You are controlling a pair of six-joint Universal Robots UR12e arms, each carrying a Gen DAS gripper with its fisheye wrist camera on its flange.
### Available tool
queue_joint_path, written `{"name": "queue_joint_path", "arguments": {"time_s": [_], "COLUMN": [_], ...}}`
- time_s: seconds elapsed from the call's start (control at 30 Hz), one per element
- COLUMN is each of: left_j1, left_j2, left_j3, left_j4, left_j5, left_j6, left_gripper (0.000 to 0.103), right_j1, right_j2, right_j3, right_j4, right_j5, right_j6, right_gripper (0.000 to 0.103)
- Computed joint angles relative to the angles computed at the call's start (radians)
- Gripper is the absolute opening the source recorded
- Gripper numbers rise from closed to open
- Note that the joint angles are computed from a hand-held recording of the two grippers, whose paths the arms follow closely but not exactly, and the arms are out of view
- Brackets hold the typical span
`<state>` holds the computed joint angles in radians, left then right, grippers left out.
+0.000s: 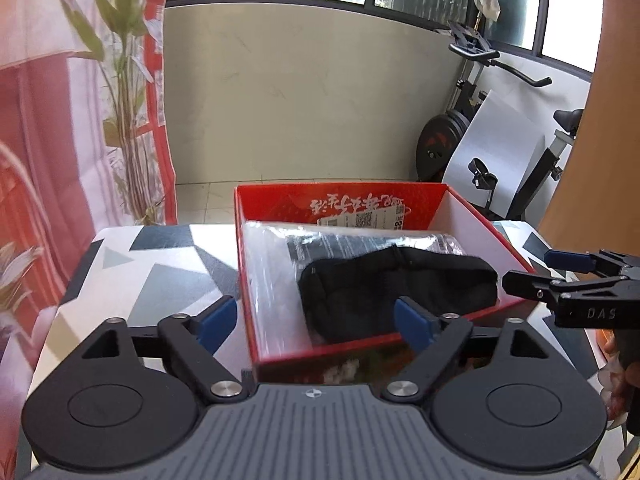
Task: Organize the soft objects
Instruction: 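Open both tools to release the black fabric onto the bag, then move both tools in front of the box and grasp the black gloves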
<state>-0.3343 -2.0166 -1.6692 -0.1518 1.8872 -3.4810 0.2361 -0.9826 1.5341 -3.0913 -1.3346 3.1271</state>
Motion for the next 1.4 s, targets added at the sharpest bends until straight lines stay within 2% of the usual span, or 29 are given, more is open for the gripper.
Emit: {"name": "queue_joint_path", "arguments": {"time_s": [0.13, 0.33, 0.47, 0.73, 0.9, 1.07, 1.27, 1.4], "left_j1": [-0.010, -0.030, -0.042, -0.057, -0.063, -0.064, -0.066, -0.060], "left_j2": [0.026, 0.047, 0.050, 0.050, 0.048, 0.048, 0.045, 0.043], "left_j3": [-0.055, -0.118, -0.150, -0.186, -0.194, -0.198, -0.201, -0.200], "left_j4": [0.033, 0.046, 0.051, 0.043, 0.039, 0.029, 0.026, 0.021], "left_j5": [-0.012, -0.005, -0.023, -0.065, -0.082, -0.092, -0.103, -0.140], "left_j6": [-0.010, -0.043, -0.090, -0.101, -0.109, -0.119, -0.132, -0.131], "left_gripper": [0.090, 0.090, 0.090, 0.089, 0.089, 0.089, 0.087, 0.082], "right_j1": [-0.002, 0.000, 0.005, 0.012, 0.015, 0.009, 0.010, 0.010], "right_j2": [-0.028, -0.058, -0.074, -0.115, -0.131, -0.140, -0.141, -0.141], "right_j3": [0.060, 0.138, 0.183, 0.285, 0.328, 0.354, 0.367, 0.367], "right_j4": [-0.054, -0.093, -0.100, -0.077, -0.080, -0.076, -0.081, -0.076], "right_j5": [0.019, 0.037, 0.034, 0.012, -0.022, -0.011, -0.008, 0.008], "right_j6": [0.028, 0.047, 0.042, 0.010, 0.037, 0.041, 0.008, -0.031], "right_gripper": [0.099, 0.100, 0.100, 0.103, 0.103, 0.103, 0.099, 0.089]}}
